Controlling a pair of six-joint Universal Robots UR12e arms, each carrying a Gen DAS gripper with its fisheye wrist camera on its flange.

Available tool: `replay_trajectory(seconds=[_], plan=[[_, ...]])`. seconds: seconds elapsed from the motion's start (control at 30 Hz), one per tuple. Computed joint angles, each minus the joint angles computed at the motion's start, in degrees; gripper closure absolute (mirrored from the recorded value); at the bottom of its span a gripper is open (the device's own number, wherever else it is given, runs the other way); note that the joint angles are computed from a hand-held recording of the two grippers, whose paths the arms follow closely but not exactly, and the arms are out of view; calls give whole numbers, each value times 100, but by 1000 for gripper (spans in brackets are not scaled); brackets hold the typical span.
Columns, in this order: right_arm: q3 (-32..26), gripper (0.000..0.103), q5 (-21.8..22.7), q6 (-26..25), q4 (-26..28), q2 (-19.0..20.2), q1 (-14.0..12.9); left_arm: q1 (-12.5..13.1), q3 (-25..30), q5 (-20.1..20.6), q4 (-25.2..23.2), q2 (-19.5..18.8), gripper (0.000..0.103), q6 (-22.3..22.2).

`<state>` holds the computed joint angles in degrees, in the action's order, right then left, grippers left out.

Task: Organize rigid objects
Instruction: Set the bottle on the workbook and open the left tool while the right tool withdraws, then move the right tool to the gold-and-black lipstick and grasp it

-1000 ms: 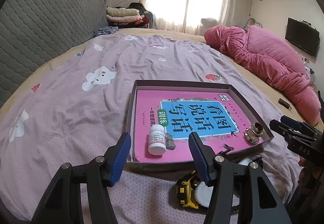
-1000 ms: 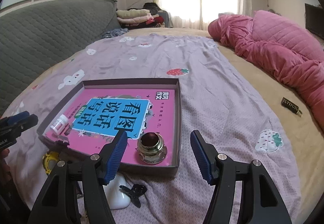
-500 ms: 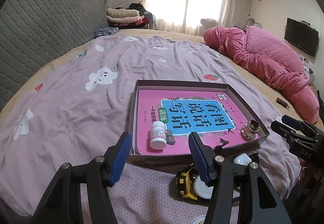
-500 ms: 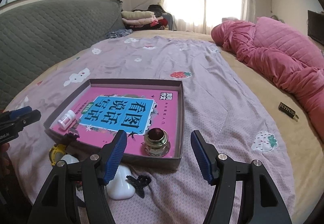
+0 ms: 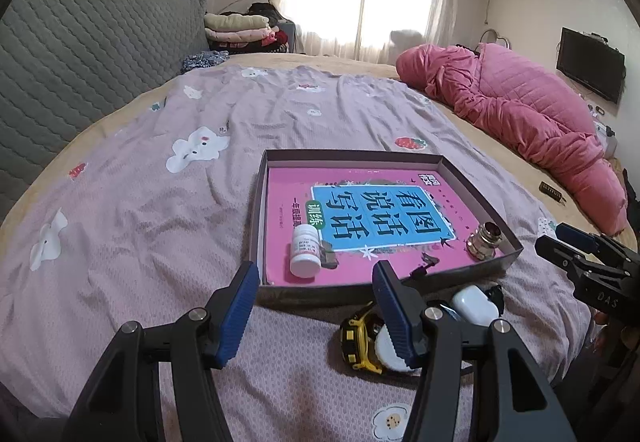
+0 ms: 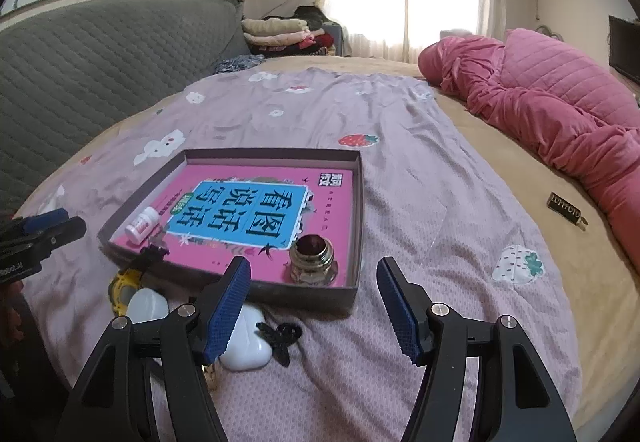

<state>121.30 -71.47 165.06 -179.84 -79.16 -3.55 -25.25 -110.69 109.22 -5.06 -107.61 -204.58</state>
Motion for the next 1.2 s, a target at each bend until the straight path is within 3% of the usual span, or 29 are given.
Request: replay_trajectory(seconds=[0.43,0.9,1.2], plan=[[141,36,209,43,688,-202,-58,-77,-37,-5,-188,66,44,55],[237,36,523,-443,1107,-339,52,-113,-83,-153,-471,136,44,-55],[104,36,821,-403,1802,-278,57,-113,-25,-308,-733,85,44,5]])
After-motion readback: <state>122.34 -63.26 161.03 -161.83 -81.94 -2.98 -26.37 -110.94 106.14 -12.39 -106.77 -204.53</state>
